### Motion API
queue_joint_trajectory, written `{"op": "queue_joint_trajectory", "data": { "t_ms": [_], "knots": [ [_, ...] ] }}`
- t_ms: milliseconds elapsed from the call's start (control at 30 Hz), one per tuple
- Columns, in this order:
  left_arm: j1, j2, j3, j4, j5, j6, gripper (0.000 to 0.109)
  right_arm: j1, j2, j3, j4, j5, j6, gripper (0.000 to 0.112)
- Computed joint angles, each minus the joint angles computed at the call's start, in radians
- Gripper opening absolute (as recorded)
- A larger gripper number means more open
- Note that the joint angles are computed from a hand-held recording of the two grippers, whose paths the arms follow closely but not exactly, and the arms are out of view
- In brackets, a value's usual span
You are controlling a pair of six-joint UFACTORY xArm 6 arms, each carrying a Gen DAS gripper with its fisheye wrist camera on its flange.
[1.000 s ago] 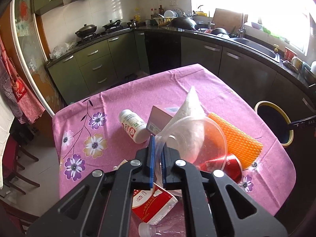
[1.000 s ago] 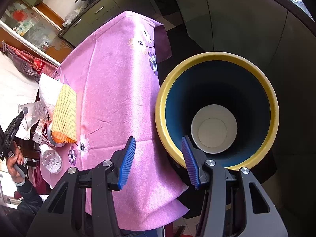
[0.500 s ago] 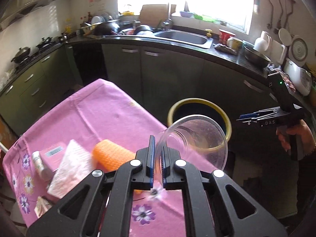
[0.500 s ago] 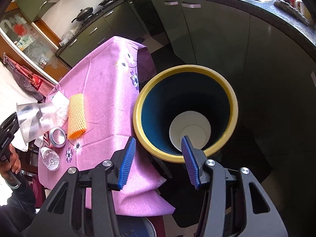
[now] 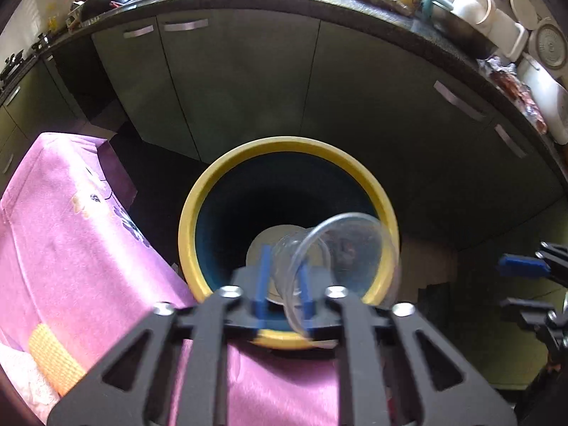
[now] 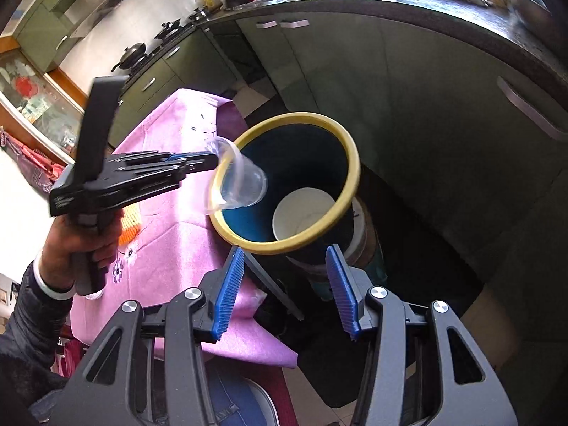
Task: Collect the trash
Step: 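Carry the plastic cup over the bin and open the left gripper, then grasp the orange foam fruit net with the right gripper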
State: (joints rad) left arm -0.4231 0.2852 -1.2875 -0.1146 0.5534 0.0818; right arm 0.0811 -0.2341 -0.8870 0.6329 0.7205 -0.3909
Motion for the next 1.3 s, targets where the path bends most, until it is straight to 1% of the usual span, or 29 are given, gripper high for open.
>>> {"op": "queue_joint_trajectory", "data": {
  "t_ms": [33,67,133,200,300,400,467,567,667,700,733,767,833,900,967,1033,1167,1267,1300],
  "knots": [
    [0.000,0.004,-0.002,0.020,-0.011,-0.028,0.050,-0.001,-0.002,0.002,-0.004,0.000,0.004,0.049],
    [0.001,0.001,0.003,0.032,-0.027,-0.045,0.056,0.001,-0.006,0.004,-0.008,-0.001,0.009,0.049],
    [0.010,-0.046,0.049,0.016,-0.063,-0.034,0.056,0.004,-0.009,0.006,-0.010,0.001,0.006,0.049],
    [0.025,-0.119,0.115,-0.034,-0.095,0.016,0.057,0.012,-0.006,0.003,-0.007,0.002,0.002,0.049],
    [0.057,-0.273,0.244,-0.162,-0.147,0.128,0.064,0.031,0.001,-0.001,0.003,0.005,-0.014,0.049],
    [0.109,-0.466,0.397,-0.320,-0.206,0.258,0.074,0.062,0.021,-0.015,0.006,0.007,-0.018,0.049],
    [0.150,-0.582,0.481,-0.385,-0.231,0.308,0.086,0.085,0.042,-0.032,0.005,0.011,-0.017,0.050],
    [0.237,-0.771,0.607,-0.472,-0.260,0.378,0.092,0.125,0.072,-0.059,-0.006,0.016,-0.007,0.054],
    [0.346,-0.949,0.722,-0.457,-0.282,0.377,0.096,0.176,0.111,-0.098,-0.021,0.018,0.011,0.056],
    [0.380,-0.997,0.748,-0.402,-0.283,0.330,0.096,0.196,0.121,-0.109,-0.025,0.020,0.014,0.058],
    [0.414,-1.040,0.778,-0.374,-0.283,0.312,0.096,0.216,0.139,-0.127,-0.028,0.021,0.019,0.059],
    [0.452,-1.081,0.805,-0.353,-0.275,0.299,0.096,0.238,0.159,-0.148,-0.030,0.025,0.019,0.061],
    [0.528,-1.142,0.841,-0.354,-0.243,0.311,0.096,0.286,0.207,-0.196,-0.037,0.030,0.026,0.064],
    [0.601,-1.197,0.876,-0.367,-0.207,0.327,0.096,0.333,0.259,-0.251,-0.037,0.040,0.019,0.072],
    [0.661,-1.246,0.911,-0.372,-0.176,0.335,0.096,0.381,0.317,-0.315,-0.046,0.047,0.020,0.075],
    [0.724,-1.294,0.948,-0.424,-0.143,0.389,0.096,0.429,0.379,-0.389,-0.080,0.057,0.034,0.077],
    [0.844,-1.377,0.995,-0.543,-0.049,0.491,0.096,0.503,0.494,-0.537,-0.144,0.073,0.057,0.087],
    [0.938,-1.438,1.035,-0.609,0.017,0.562,0.096,0.548,0.583,-0.659,-0.247,0.083,0.115,0.093],
    [0.954,-1.447,1.043,-0.617,0.026,0.570,0.096,0.561,0.610,-0.696,-0.284,0.089,0.135,0.093]
  ]
}}
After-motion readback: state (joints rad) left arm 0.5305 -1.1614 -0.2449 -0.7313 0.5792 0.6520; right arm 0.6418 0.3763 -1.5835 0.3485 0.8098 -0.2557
